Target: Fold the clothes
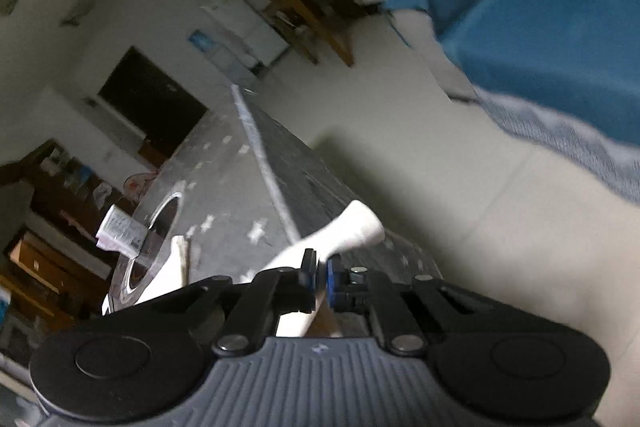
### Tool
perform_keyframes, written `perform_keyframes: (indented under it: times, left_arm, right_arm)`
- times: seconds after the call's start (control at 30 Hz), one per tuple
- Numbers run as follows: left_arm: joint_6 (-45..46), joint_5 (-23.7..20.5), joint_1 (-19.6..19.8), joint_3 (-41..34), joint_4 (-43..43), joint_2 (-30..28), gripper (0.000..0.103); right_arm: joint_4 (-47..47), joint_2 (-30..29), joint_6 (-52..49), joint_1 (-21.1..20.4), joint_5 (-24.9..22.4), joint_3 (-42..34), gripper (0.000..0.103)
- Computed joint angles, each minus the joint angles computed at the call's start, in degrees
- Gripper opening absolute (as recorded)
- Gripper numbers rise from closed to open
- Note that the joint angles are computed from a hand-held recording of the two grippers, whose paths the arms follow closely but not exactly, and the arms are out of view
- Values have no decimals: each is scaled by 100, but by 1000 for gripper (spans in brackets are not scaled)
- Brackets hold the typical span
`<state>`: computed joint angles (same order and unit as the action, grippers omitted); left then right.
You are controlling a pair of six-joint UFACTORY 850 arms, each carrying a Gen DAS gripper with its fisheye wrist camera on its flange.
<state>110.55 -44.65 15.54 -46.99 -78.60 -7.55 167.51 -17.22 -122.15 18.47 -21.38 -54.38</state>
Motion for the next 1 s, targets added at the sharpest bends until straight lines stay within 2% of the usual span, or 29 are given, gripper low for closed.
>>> perform_keyframes:
  times: [0.2,0.3,0.47,0.57,0.67,0.87,1.0]
  left_arm:
    - [21,-221,-231,-58,-85,-76,63]
    - [10,-250,-356,-80,-59,-145,67]
    - [-99,-306,-397,-49,-38,-181,68]
    - [-120,-472,-127,55,-109,-7,68]
    - [-64,-437,254,197,-281,220,68]
    - [-155,-211,1079,412,-543,521,68]
    - [-220,-85,1430,535,-694,597,68]
  right_arm:
    - [-22,180,-698,158,-20,-273,4]
    - [-414,215,-705,259,74,-512,4]
    - [-1367,220,-401,481,327,-946,4]
    - [-2136,160,-7,656,441,-1205,4]
    - [-3172,28,655,857,493,-1503,4]
    - [-6013,-499,2882,1233,252,-2231,4]
    - [-7640,-960,4153,1518,68,-2701,4]
